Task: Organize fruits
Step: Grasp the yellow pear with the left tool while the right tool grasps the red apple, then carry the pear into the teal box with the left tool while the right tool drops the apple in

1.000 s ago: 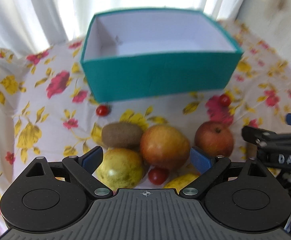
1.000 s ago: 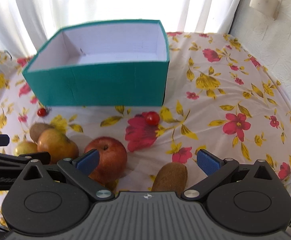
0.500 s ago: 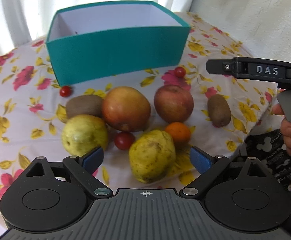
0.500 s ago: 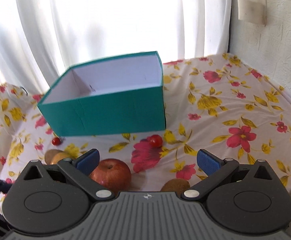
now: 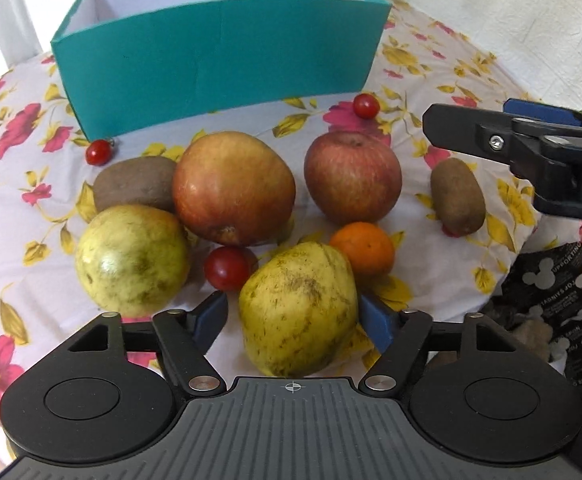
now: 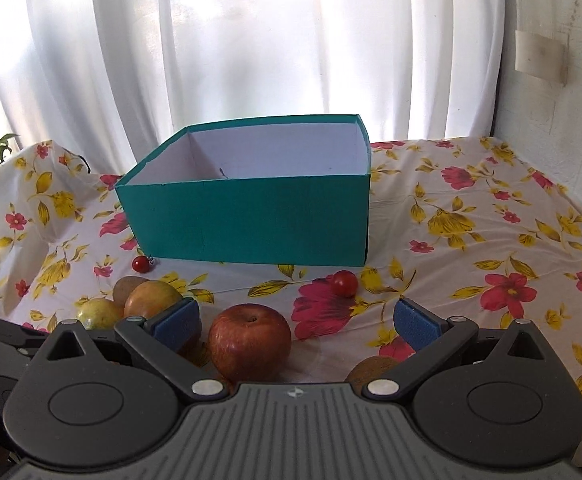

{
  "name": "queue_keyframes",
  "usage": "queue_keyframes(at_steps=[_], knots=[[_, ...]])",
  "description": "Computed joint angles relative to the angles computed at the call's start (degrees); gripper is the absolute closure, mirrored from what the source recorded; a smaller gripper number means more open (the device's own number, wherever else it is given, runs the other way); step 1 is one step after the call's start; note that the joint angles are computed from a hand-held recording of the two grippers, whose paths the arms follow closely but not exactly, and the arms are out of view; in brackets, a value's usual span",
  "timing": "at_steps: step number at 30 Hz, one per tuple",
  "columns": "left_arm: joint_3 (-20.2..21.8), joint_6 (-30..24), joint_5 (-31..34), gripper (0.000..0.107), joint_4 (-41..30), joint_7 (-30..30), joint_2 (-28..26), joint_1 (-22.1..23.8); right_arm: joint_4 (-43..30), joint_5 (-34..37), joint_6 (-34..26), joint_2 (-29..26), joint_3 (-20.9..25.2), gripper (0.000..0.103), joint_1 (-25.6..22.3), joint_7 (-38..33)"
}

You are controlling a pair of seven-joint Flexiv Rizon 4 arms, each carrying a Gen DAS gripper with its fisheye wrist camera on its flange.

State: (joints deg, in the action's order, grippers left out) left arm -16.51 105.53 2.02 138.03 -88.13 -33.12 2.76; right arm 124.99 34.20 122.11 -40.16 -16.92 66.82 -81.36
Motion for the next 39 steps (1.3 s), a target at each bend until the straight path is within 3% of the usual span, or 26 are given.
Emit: queue_keyframes(at_steps=[2, 5, 12, 20, 23, 27, 35, 39], knots=[[-1.22, -1.78, -0.03, 0.039, -0.86, 0.41, -0.91, 1.03, -0.06, 0.06, -0.91, 0.00, -0.81, 0.000, 0.84, -0.38], [1.16, 0.52, 0.10, 0.038, -1.29, 1.10, -1.70, -1.61, -0.13, -0.35, -2.10, -0.11, -1.97, 0.000, 1.77, -0.24], [2.30, 1.07, 0.23, 0.039, -0.32, 1.35, -0.64, -2.37, -0.45, -4.61, -9.06, -0.62, -5.96, 0.001, 4.32, 2.87], [2.04, 1.49, 0.30, 0.039, 3.69, -0.46, 5.02, 0.89, -3.18, -15.66, -12.06, -1.96, -2.10, 0.024, -1.45, 7.38], [3.23, 1.77, -0.10, 0.039, 4.00, -1.28, 6.45, 0.43, -4.75, -20.07, -15.91, -2.57, -0.75, 0.032, -3.75, 9.46], [1.46, 1.68, 0.71, 0.039, 3.94, -2.46, 7.39, 2.79, -5.94, -24.61, -19.05, -3.32, 0.48, 0.036, -5.84, 12.07], [1.83, 0.14, 0.13, 0.039, 2.02, -2.24, 8.44, 2.88, -6.09, -28.54, -16.44, -4.94, -0.32, 0.037, -6.49, 16.83], [-0.12, -0.80, -0.63, 0.039, 0.00, -2.94, 9.35, 5.20, -5.30, -28.23, -14.18, -4.00, 0.13, 0.037, -7.46, 18.06]])
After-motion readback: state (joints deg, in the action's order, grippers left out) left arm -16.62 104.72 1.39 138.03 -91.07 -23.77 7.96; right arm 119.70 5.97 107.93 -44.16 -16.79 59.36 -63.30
